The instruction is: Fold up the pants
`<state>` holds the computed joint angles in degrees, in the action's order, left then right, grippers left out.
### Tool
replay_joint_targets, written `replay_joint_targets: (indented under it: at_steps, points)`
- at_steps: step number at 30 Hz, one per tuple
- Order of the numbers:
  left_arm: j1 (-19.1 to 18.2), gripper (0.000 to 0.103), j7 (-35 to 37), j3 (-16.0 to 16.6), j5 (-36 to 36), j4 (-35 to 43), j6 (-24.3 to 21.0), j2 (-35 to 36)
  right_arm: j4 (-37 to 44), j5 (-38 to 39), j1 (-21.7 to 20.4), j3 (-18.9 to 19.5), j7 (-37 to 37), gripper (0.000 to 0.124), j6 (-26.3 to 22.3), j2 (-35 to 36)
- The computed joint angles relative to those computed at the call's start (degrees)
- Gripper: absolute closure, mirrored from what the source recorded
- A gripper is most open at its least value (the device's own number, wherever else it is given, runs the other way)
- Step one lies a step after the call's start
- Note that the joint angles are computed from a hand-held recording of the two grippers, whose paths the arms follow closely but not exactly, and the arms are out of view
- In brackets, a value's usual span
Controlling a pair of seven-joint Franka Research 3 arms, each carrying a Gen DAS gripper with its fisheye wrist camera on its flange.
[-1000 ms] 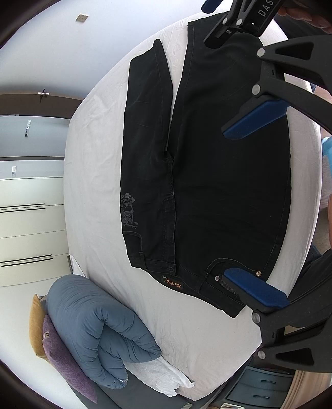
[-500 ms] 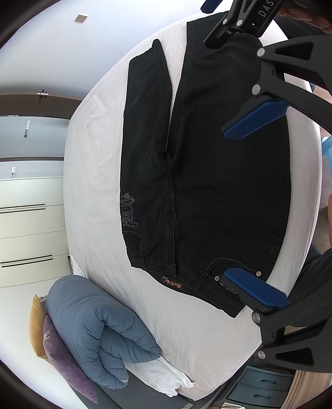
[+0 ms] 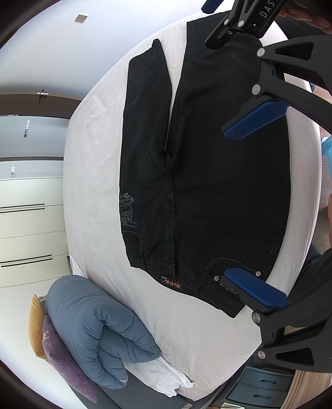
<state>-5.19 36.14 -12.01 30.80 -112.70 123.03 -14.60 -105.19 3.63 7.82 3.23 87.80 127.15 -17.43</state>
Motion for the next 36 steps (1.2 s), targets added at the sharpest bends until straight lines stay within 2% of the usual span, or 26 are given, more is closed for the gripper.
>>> replay_joint_targets:
  at_steps: [29,36]
  points:
    - [-0.3,0.000,-0.8,-0.1,-0.7,-2.0,0.2,-0.8,-0.6,-1.0,0.4,0.6,0.5,0.021,0.0,0.2]
    - [0.1,0.000,1.6,1.5,-3.1,-1.8,2.3,0.2,0.4,-1.3,1.0,0.6,-0.7,0.021,0.1,1.9]
